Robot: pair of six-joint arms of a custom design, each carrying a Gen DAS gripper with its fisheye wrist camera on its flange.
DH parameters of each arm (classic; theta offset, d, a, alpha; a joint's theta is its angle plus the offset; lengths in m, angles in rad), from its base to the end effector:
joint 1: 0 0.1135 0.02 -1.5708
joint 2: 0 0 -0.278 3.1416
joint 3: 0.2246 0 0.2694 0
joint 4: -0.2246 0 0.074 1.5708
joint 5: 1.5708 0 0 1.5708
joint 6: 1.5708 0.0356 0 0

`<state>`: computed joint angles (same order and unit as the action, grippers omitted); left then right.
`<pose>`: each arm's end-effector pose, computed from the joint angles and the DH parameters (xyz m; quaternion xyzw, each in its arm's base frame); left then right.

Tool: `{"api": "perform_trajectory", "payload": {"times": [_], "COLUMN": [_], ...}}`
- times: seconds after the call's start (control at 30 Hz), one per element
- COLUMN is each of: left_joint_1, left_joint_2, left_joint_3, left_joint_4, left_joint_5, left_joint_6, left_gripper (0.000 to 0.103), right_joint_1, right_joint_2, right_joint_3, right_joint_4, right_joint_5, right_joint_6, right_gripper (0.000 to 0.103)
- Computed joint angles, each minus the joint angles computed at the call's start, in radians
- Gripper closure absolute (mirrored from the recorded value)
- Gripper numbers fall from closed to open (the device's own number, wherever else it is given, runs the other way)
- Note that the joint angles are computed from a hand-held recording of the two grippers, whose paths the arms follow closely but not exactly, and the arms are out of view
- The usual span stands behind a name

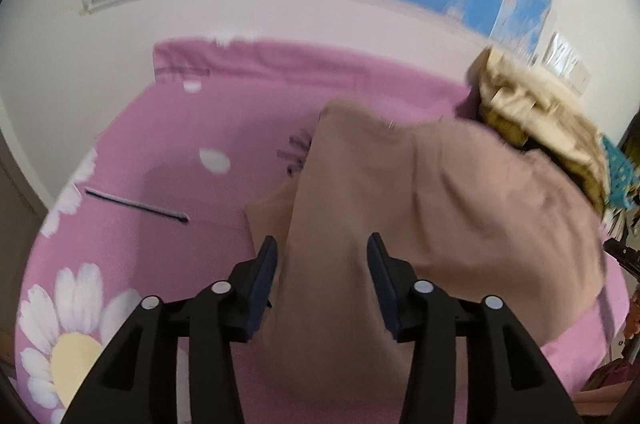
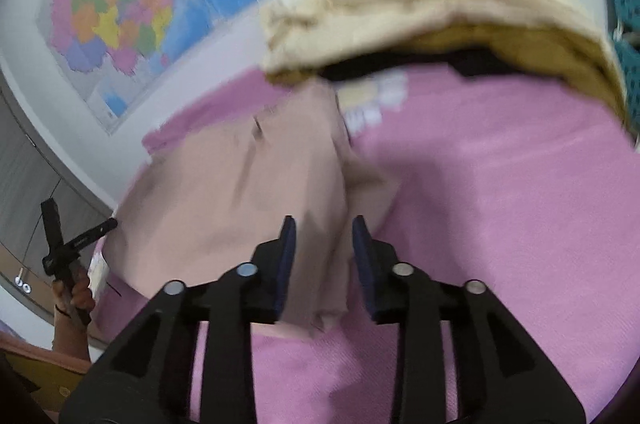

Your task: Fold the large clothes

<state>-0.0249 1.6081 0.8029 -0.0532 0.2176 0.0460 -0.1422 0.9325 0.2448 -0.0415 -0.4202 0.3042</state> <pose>0.3264 -0.0158 0.1612 0.0709 0.9298 -0.0981 0.3477 0.1751 -0.0104 0.1455 0.1145 0.8894 0.2221 0.3828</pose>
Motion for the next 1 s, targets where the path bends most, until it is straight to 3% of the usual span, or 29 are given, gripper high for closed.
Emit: {"api": "perform_trajectory", "payload": {"times": [0.1, 0.13, 0.27, 0.4, 0.47, 0.5, 0.57, 0.7, 0.83, 1.0], "left_joint_1": [0.012, 0.01, -0.053, -0.082, -0.074, -0.067, -0.065, -0.074, -0.034, -0.026], "left_joint_2": [-0.097, -0.12, -0.114, 0.023, 0.104, 0.116, 0.113, 0.092, 0.011, -0.022], "left_joint_3": [-0.045, -0.056, -0.07, -0.023, 0.014, 0.019, 0.027, 0.022, -0.027, -0.053], "left_joint_4": [0.032, 0.041, 0.048, 0.024, 0.012, 0.013, 0.007, -0.005, 0.008, 0.002], "left_joint_5": [0.061, 0.087, 0.085, 0.032, 0.015, 0.031, 0.028, 0.002, 0.073, 0.068], "left_joint_6": [0.005, 0.013, 0.053, 0.058, 0.042, 0.036, 0.028, 0.023, 0.009, 0.013], "left_gripper": [0.05, 0.048, 0.046, 0.046, 0.047, 0.047, 0.047, 0.047, 0.043, 0.042], "right_joint_1": [0.091, 0.154, 0.309, 0.331, 0.301, 0.268, 0.255, 0.29, 0.385, 0.535], "right_joint_2": [-0.074, -0.062, 0.143, 0.421, 0.522, 0.552, 0.538, 0.404, 0.254, 0.281], "right_joint_3": [0.027, 0.043, 0.121, 0.203, 0.222, 0.213, 0.208, 0.186, 0.179, 0.235], "right_joint_4": [-0.019, -0.004, 0.102, 0.174, 0.206, 0.245, 0.245, 0.183, 0.121, 0.122], "right_joint_5": [0.056, 0.102, 0.17, 0.173, 0.176, 0.123, 0.112, 0.152, 0.169, 0.196], "right_joint_6": [0.001, -0.003, -0.007, 0.003, 0.023, 0.026, 0.062, 0.073, 0.042, -0.001], "right_gripper": [0.063, 0.057, 0.053, 0.057, 0.068, 0.069, 0.072, 0.058, 0.051, 0.049]}}
